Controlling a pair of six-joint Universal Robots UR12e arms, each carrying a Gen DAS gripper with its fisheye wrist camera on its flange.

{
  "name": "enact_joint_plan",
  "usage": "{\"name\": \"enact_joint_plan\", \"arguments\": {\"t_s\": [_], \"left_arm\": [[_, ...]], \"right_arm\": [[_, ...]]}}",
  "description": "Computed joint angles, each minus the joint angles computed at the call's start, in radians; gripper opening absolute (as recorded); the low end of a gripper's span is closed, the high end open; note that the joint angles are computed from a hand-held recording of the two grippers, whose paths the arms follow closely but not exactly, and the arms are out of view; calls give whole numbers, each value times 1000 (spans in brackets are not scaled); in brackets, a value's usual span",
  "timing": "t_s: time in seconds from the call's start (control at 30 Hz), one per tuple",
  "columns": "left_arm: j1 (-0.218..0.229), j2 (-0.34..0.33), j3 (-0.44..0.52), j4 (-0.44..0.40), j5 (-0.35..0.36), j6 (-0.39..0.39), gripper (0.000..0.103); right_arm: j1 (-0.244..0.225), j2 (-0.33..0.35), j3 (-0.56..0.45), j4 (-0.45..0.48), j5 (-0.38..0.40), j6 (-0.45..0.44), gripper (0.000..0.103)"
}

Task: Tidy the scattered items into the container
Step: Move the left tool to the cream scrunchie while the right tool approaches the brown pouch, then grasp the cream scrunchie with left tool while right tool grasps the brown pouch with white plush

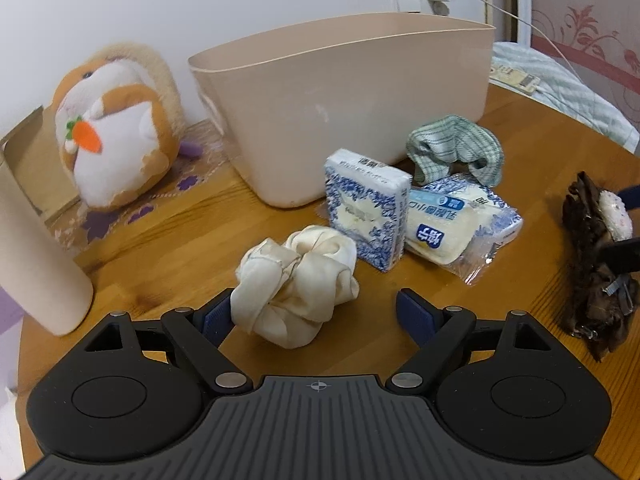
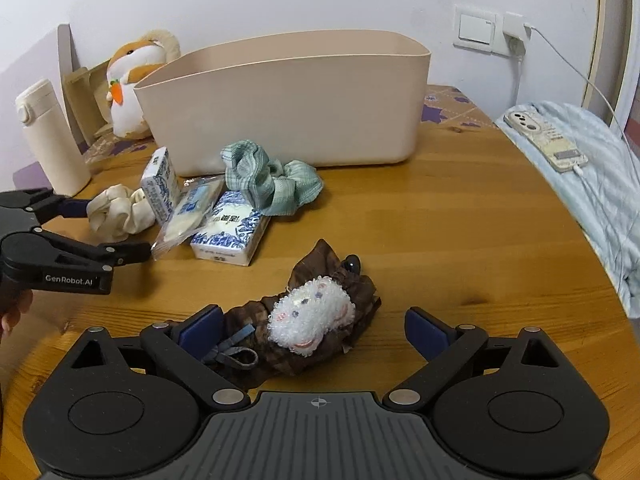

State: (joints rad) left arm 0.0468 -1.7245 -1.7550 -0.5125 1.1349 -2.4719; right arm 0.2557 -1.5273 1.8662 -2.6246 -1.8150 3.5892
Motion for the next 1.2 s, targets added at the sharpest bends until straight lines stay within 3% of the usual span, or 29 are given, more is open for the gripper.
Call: {"name": "enact_joint_plan", "arguments": {"t_s": [0.13, 0.23, 0.4, 0.57, 0.6, 0.63, 0.7, 0.77, 0.93, 1.0, 1.03, 1.1, 1.17, 1.2], "left_arm": [[6, 0, 1, -4, 3, -39, 86], [7, -2, 6, -11, 9, -49, 86], [2, -8, 16, -20, 14, -57, 86], [2, -18, 27, -37, -7, -79, 86], [2, -21, 30, -38, -9, -83, 86], [1, -23, 33, -39, -9, -88, 86], [0, -29, 41, -45, -9, -98, 86], [2, -36, 51, -62, -16, -111, 87], [9, -43, 62, -86, -40, -113, 87], [11, -42, 59, -81, -49, -109, 86], [13, -41, 56, -79, -60, -102, 80], [17, -36, 51, -80, -81, -85, 66], [17, -30, 51, -89, -83, -81, 44], [16, -28, 51, -94, -80, -80, 39]], "right_arm": [[-26, -4, 33, -77, 85, 51, 89], [-52, 0, 54, -153, 168, 49, 67], [-73, 21, 39, -179, 214, -5, 48], [-102, 47, 5, -154, 286, -104, 49], [-103, 51, -7, -133, 287, -119, 59], [-101, 54, -17, -112, 276, -123, 61], [-95, 58, -32, -78, 260, -115, 82], [-89, 62, -41, -62, 257, -99, 90], [-40, 82, -61, -40, 137, -149, 91], [-19, 90, -61, -50, 80, -193, 82], [-12, 92, -60, -57, 55, -211, 78], [-14, 87, -50, -80, 54, -220, 60], [-21, 77, -42, -85, 60, -215, 47], [-27, 73, -39, -87, 70, -208, 43]]}}
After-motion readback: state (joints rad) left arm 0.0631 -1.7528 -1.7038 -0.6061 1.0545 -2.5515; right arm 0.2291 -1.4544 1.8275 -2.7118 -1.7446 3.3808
